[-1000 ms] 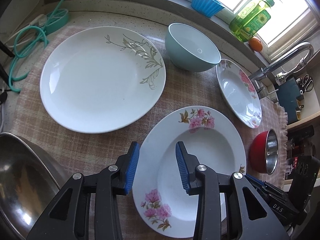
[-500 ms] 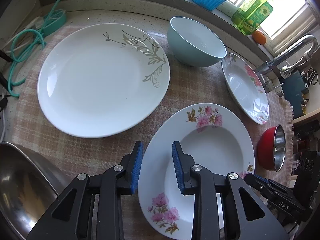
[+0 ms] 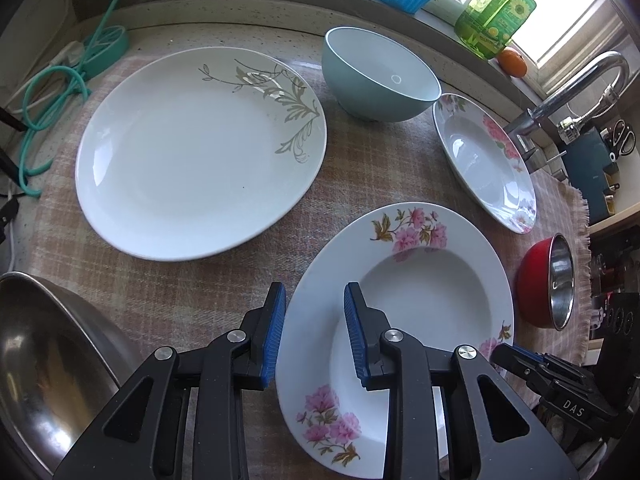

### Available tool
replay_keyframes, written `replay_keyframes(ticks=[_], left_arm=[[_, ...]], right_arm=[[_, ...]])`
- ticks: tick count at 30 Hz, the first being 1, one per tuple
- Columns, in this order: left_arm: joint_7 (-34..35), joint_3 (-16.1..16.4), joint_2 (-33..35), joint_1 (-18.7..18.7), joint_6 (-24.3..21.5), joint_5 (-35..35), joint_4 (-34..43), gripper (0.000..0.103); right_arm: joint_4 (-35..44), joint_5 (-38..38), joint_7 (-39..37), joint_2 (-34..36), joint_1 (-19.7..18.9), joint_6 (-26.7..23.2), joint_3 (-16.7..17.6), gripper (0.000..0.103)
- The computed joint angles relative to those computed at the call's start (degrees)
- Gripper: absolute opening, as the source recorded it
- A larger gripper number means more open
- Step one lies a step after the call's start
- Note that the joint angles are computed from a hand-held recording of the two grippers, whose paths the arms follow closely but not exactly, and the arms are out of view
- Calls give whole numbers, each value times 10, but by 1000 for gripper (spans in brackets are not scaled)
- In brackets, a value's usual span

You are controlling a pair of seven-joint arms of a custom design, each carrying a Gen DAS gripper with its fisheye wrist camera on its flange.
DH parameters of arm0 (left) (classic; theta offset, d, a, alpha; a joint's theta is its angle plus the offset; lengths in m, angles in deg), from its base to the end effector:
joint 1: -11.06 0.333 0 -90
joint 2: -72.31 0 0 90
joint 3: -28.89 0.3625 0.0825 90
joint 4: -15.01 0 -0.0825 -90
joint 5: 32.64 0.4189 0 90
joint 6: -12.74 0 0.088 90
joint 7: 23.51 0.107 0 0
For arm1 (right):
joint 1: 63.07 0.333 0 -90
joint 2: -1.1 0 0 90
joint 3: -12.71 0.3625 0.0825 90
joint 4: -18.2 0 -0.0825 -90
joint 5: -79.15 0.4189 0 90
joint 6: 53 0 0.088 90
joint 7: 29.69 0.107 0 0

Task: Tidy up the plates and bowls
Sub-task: 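Close the right gripper on the pink-flower plate rim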

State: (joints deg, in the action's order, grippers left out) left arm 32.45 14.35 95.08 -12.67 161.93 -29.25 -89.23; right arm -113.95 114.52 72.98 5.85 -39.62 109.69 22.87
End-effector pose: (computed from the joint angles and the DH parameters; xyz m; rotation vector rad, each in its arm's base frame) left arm 0.5778 -0.4326 0.3913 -2.0811 2.2542 -0.6282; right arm 0.4981 0.2937 0.3736 -1.6674 2.0181 0.1888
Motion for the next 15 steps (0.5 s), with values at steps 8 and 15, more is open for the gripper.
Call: replay_keyframes(ticks=[8, 15], left_arm=[[-14, 0, -9, -7, 5, 4, -14, 28], [-24, -1, -17, -10, 9, 7, -27, 28]], right_arm=[[-8, 5, -10, -8, 1, -9, -1, 20], [-20, 15, -22, -18, 3, -12, -3, 20]])
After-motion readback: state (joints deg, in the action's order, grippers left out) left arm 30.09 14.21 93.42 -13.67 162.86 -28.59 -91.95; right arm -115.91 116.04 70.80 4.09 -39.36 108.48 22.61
